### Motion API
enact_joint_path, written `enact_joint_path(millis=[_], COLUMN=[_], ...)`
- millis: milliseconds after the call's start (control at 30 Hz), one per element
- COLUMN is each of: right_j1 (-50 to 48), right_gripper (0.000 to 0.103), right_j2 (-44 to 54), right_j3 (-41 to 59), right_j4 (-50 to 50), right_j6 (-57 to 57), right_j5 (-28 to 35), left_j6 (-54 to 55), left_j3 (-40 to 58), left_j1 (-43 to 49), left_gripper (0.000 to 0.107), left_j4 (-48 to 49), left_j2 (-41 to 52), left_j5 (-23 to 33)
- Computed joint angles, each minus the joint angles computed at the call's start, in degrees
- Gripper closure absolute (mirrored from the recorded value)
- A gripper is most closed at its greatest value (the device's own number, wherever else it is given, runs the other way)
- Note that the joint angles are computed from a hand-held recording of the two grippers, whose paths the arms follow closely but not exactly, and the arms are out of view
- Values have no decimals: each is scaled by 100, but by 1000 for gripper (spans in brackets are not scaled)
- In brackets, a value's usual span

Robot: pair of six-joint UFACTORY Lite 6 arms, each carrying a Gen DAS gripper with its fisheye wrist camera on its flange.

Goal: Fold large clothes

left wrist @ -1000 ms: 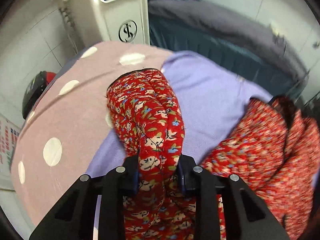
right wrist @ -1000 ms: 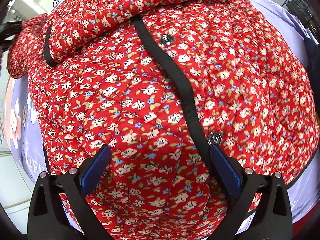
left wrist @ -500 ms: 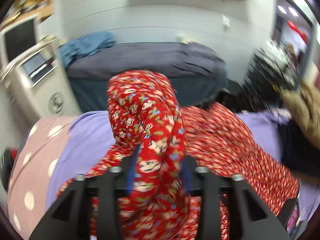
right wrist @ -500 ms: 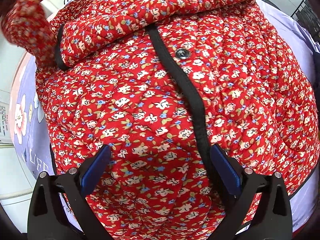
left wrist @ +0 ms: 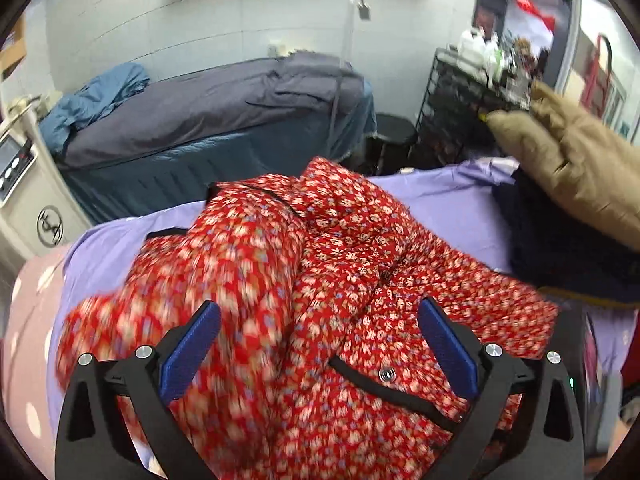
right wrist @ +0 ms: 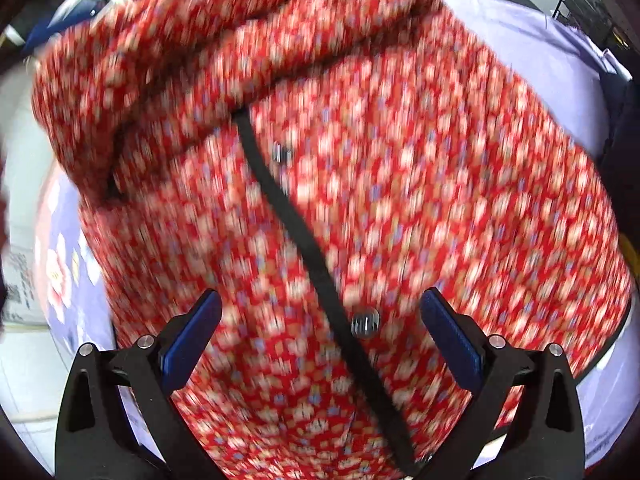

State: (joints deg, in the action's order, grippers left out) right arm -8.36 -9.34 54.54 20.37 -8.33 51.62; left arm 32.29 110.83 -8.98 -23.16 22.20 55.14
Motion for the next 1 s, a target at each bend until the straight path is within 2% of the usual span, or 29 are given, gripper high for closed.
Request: enact_joint_path(millis=[100,200,300,400,467,600,667,700,767,833,900,1000], right_j1=[-409,-498,-155,-76,45,303,409,471,613,735,851,1001], right_gripper=[5,5,5,5,7,22,45,51,70,78,80,82], right_j2=[1029,2207,3007,4353,4856,5700,5841,5901,6025,6117,5937,5258], right_j3=[1239,2680,3771,5232,5720,6547,6599,6745,7318,8062,8337,7946], right_j4=[767,1408,1798,2635,2868,3210,3498,3487,3183,2447,1677,387], right_j6=[-388,-159,355,728,984,1342,1283,1344,1521,1850,2094,2262], right_j5=[159,332,337,626,648,555,458,423,415,554,584,329], left_j6=[210,278,117,97,133,233,276,264,249,219,115,46], left_j3=[-759,-1611,-1992,-2236,-2432,-2724,-2781,-2749,-2674,-2597,-2462,-2087], left_j1=[577,1126,1632,2231,2514,2909,3007,3019,3026,2949,2765,2509], left_gripper=[10,10,10,10,10,10,10,10,10,10,10,10], left_j4=[-234,-87,100,13,-32,47,68,78,76,63,101,-9], left_j2=[-672,-1257,-1496,-1669,-1794,-1995,-2050,-2023,-1947,-1842,-1706,-1465], left_j5=[96,50,187,405,444,505,511,531,552,518,456,436])
